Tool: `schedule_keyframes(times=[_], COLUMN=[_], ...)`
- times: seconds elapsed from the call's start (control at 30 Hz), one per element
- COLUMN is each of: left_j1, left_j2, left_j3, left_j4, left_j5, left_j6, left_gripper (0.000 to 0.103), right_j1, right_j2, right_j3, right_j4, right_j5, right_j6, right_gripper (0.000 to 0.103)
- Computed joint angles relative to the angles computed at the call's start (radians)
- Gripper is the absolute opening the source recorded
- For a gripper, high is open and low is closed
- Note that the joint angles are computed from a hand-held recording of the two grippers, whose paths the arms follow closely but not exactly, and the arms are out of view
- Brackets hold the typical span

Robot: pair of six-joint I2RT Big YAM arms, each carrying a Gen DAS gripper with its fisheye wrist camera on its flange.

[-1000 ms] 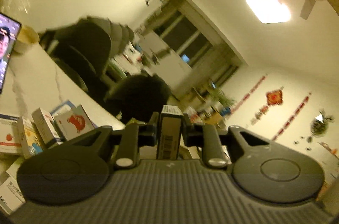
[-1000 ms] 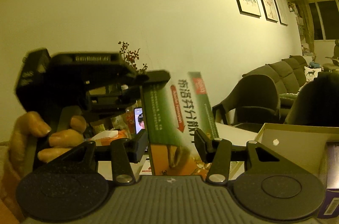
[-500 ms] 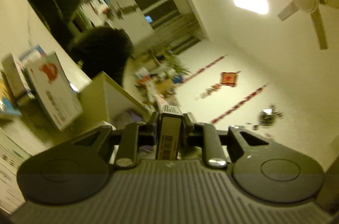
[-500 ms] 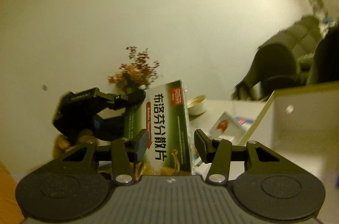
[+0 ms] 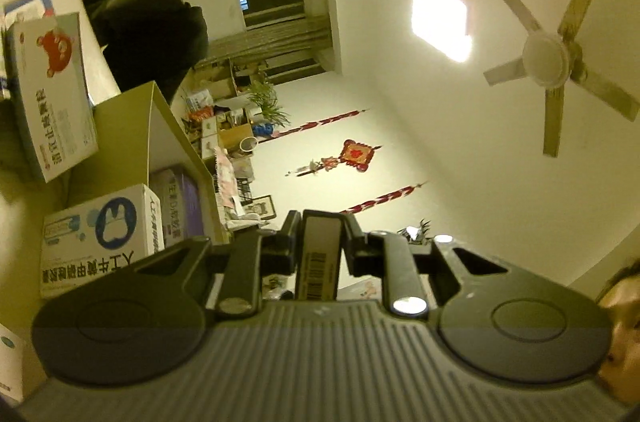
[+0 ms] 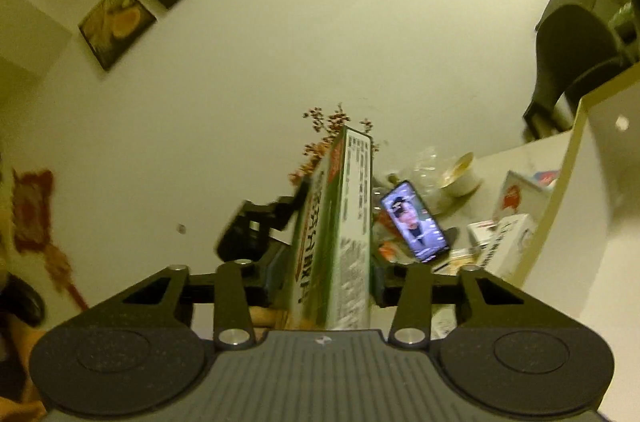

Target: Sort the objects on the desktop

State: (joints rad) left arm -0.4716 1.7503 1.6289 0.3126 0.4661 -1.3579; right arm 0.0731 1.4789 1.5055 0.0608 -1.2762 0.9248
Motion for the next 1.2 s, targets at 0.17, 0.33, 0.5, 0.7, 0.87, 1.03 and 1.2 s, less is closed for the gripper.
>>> schedule_keyframes(times=[0.17, 0.33, 0.5, 0.7, 0.87, 1.03, 1.2], left_j1=[0.001, -0.002, -0.002, -0.002, 0.002, 0.003, 0.005], left_j2=[-0.001, -0.005, 0.000, -0.011, -0.020, -0.020, -0.026], left_j3=[-0.007, -0.009, 0.005, 0.005, -0.008, -0.015, -0.008], left_j4=[0.003, -0.010, -0.055, -0.108, -0.115, -0.117, -0.185], left_j5=[-0.013, -0.037, -0.045, -0.068, -0.066, -0.063, -0.076], left_j6=[-0.019, -0.005, 0.013, 0.048, 0.062, 0.059, 0.052], left_gripper=[0.021, 0.035, 0.046, 0.073, 0.092, 0.103, 0.103], right_j1=[0.002, 0.009, 0.013, 0.011, 0.003, -0.001, -0.004], right_j2=[0.002, -0.006, -0.007, 0.001, 0.020, 0.039, 0.053], right_j3=[-0.013, -0.001, 0.026, 0.065, 0.115, 0.161, 0.194], right_j4=[0.070, -0.019, -0.159, -0.326, -0.453, -0.551, -0.611], right_j5=[-0.005, 0.035, 0.080, 0.139, 0.189, 0.232, 0.276], right_j6=[0.108, 0.072, -0.022, -0.129, -0.203, -0.268, -0.301], right_gripper=[0.029, 0.022, 0.022, 0.022, 0.022, 0.022, 0.022])
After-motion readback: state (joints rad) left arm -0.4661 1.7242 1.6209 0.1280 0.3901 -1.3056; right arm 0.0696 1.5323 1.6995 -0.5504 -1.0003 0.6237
